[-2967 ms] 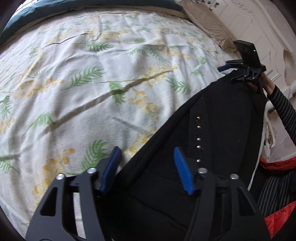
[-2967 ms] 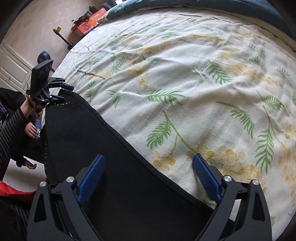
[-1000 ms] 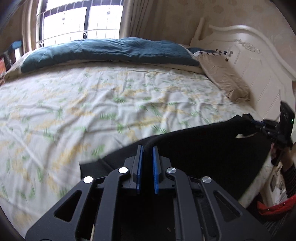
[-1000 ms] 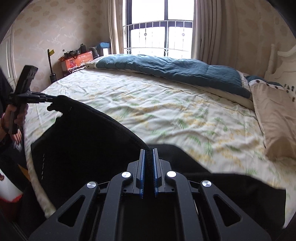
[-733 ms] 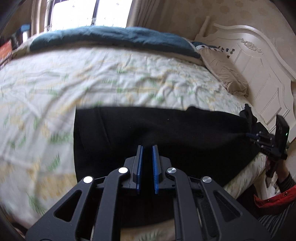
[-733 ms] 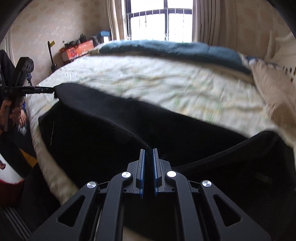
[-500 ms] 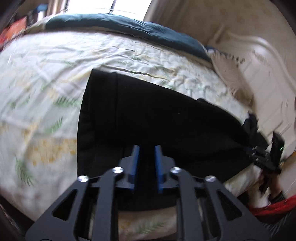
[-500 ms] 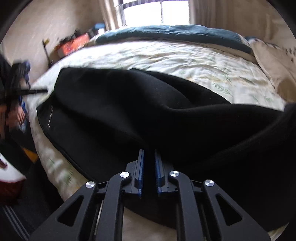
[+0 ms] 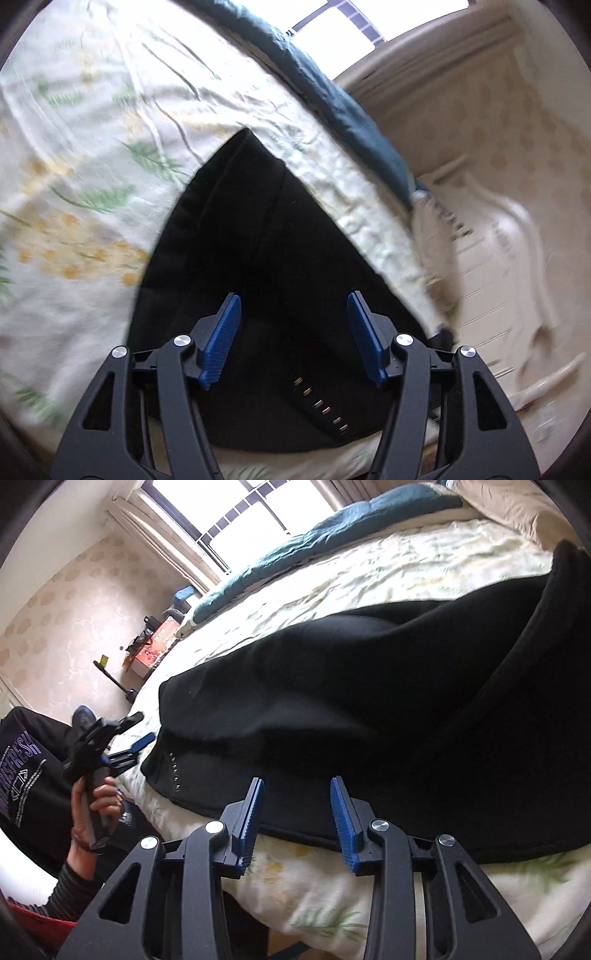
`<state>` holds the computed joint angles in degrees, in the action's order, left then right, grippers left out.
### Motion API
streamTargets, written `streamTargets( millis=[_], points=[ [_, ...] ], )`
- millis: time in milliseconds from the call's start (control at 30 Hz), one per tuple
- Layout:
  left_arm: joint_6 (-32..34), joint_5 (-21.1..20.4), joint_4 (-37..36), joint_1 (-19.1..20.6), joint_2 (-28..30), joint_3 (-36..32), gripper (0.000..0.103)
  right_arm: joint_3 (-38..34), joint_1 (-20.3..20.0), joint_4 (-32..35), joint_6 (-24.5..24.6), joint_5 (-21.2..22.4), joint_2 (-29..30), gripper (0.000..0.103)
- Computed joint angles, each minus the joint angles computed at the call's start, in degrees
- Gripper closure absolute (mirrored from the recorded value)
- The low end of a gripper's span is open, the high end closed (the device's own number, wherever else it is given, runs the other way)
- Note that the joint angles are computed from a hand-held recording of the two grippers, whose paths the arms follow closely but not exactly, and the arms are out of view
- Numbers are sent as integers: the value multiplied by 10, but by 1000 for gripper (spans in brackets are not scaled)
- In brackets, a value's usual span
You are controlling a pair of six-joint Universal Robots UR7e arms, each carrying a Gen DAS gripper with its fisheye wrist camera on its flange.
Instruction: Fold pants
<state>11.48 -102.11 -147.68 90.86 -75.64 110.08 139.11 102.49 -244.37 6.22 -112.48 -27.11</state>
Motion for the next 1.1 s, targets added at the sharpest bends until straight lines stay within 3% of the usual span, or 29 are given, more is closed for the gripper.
streamTargets(
  millis=[67, 133, 300, 433, 500, 633, 767, 800, 933, 1000, 1100],
  points=[
    [-15, -78, -4, 23, 25, -17, 44, -7, -1, 2, 8, 8, 5, 59],
    [-46, -113, -20, 34, 44, -27, 44, -11, -2, -1, 10, 12, 9, 52],
    [-70, -58, -18, 16, 31, -20, 44, -16, 1, 3, 18, 20, 7, 51],
    [-66, 29, -9, -9, 0, 4, 38, -17, 9, 6, 12, 16, 1, 51],
    [-75, 51, -15, -15, 7, 0, 38, -19, 6, 5, 11, 25, 4, 50],
    [-118, 27, -20, -12, 43, -29, 36, -28, 0, 2, 20, 28, 13, 49],
    [-129, 25, -49, -18, 65, -35, 36, -19, -16, -35, 52, 64, 25, 49],
    [-135, 24, -60, -17, 65, -32, 38, -17, -22, -47, 62, 75, 28, 49],
    [-171, 45, -80, -14, 57, -17, 68, -6, -67, -104, 118, 154, 54, 49],
    [-181, 43, -83, -10, 57, -16, 72, -9, -94, -143, 157, 203, 78, 49],
    [-173, 61, -76, -18, 58, -19, 72, -24, -102, -173, 198, 217, 99, 49]
  ],
)
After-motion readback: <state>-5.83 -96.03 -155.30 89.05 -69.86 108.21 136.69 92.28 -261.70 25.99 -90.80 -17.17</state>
